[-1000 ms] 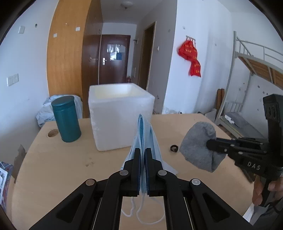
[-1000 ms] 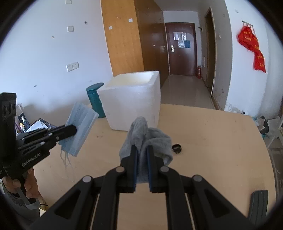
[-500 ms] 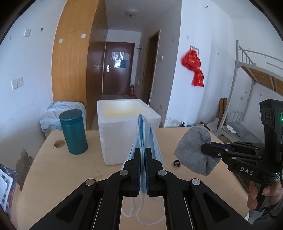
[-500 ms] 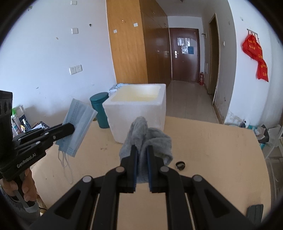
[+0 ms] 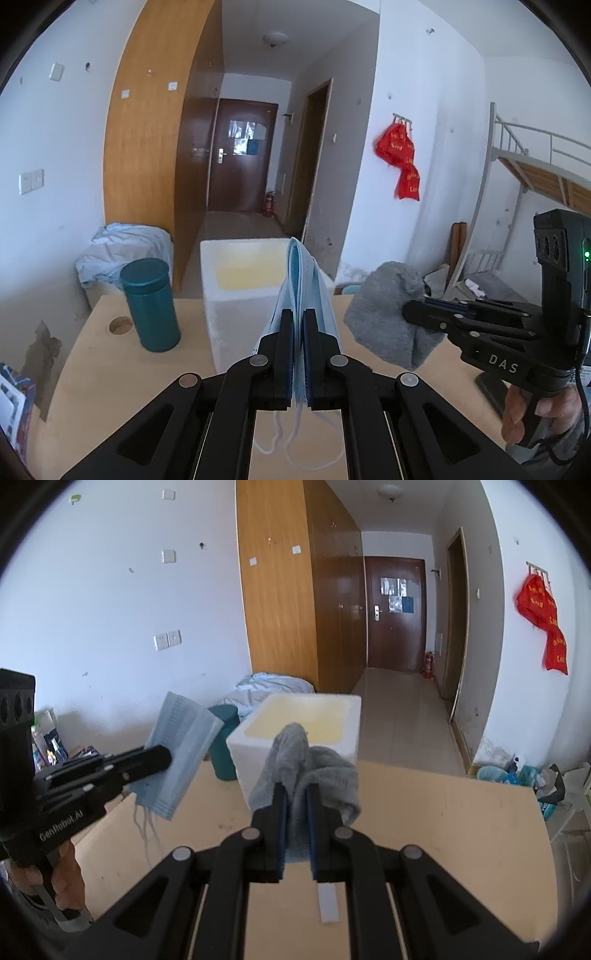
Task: Organize soft objects
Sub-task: 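Carry the mask and sock with both tools over the white foam box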
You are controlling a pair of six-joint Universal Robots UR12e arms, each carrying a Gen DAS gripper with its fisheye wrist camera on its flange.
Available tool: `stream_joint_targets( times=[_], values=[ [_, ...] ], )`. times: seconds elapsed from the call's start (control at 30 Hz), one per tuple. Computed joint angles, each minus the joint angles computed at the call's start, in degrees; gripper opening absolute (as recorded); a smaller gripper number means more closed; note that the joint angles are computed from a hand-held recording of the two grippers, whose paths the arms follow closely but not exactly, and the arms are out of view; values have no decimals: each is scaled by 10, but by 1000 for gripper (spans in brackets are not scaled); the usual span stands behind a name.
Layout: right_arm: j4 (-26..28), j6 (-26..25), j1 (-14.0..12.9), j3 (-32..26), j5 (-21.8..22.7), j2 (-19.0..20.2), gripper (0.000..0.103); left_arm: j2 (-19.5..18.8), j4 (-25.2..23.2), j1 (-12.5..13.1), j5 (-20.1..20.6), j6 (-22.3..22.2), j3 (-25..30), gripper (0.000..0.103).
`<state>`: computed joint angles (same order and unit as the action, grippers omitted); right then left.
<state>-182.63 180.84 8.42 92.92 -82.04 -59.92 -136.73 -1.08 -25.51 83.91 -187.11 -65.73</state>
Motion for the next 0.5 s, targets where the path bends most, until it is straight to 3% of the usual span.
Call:
stream_joint_targets(
  times=[0.5],
  values=[
    [13,-14,-1,-67,-11,31,13,-46,-30,2,21,-1,95,5]
  ],
)
